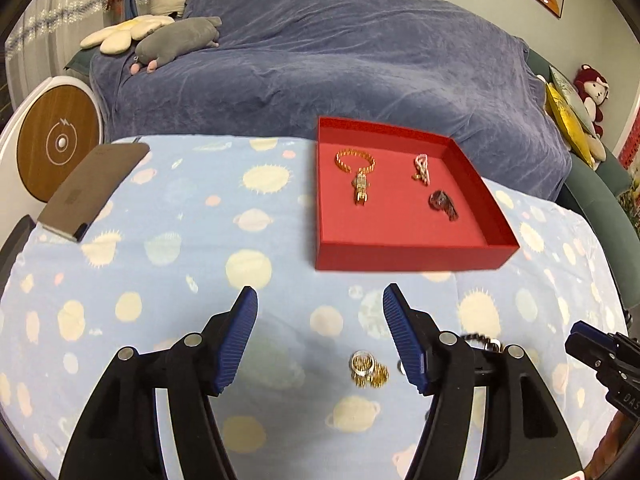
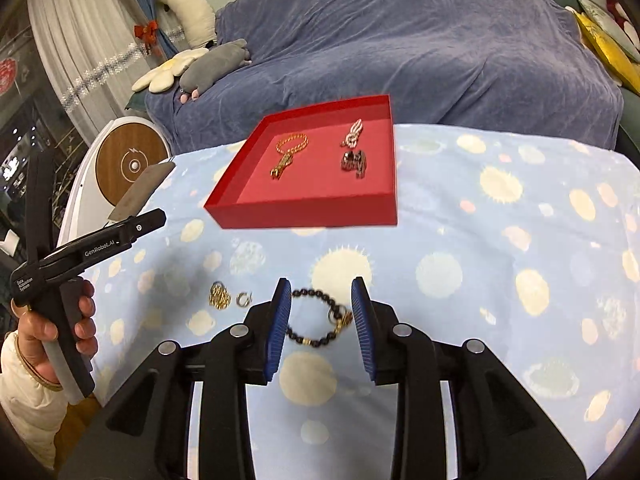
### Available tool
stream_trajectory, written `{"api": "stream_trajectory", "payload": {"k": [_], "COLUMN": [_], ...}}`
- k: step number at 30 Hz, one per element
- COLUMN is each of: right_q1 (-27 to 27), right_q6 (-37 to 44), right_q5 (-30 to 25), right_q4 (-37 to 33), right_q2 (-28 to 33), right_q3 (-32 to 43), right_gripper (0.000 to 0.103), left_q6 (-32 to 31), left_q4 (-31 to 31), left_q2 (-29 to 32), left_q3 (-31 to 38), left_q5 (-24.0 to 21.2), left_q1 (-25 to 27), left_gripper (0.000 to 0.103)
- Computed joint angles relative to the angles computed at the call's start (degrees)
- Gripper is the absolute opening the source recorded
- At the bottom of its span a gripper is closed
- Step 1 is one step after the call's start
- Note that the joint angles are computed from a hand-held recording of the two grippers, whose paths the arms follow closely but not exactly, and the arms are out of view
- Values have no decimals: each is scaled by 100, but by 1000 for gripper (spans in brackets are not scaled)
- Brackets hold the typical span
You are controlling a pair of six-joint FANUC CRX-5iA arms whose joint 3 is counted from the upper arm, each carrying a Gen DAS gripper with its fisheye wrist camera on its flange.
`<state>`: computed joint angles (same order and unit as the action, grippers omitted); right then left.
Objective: Organize jewelry
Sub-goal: 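Grasp the dark beaded bracelet with the right tool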
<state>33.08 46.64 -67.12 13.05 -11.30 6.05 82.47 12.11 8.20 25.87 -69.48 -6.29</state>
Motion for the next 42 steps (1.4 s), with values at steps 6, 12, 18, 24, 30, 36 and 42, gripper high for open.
{"api": "stream_trajectory", "payload": {"k": [6,12,18,24,30,36,42], "right_q1": [225,125,169,30,-50,11,31], "right_q6": [-55,81,217,60,-18,17,42], "right_q5": [-59,-86,-66,-36,-40,-80,-43], "right_q4": [147,-110,-136,-202,-233,-148,-233], "right_q2": [-66,166,338,462,613,670,574], "right_q3": [-368,-372,-280,-218,-173,-174,-178], "right_gripper": [30,30,30,29,26,12,7], "left_q6": [-53,-193,-221,-245,-229,-279,-400], "left_q4": [-113,-125,-100,-76,-60,-39,27], "left_q2": [-373,-357,-312,-289,-287,-320,-323], "left_q3": [-710,-874,-845,-836,-867,-972,-1064], "left_q5": [102,105,57,45,23,-5,35], "left_q1": [-31,-102,-126,-128,-119,-115,-154], "left_gripper": [63,63,63,63,63,63,63]}}
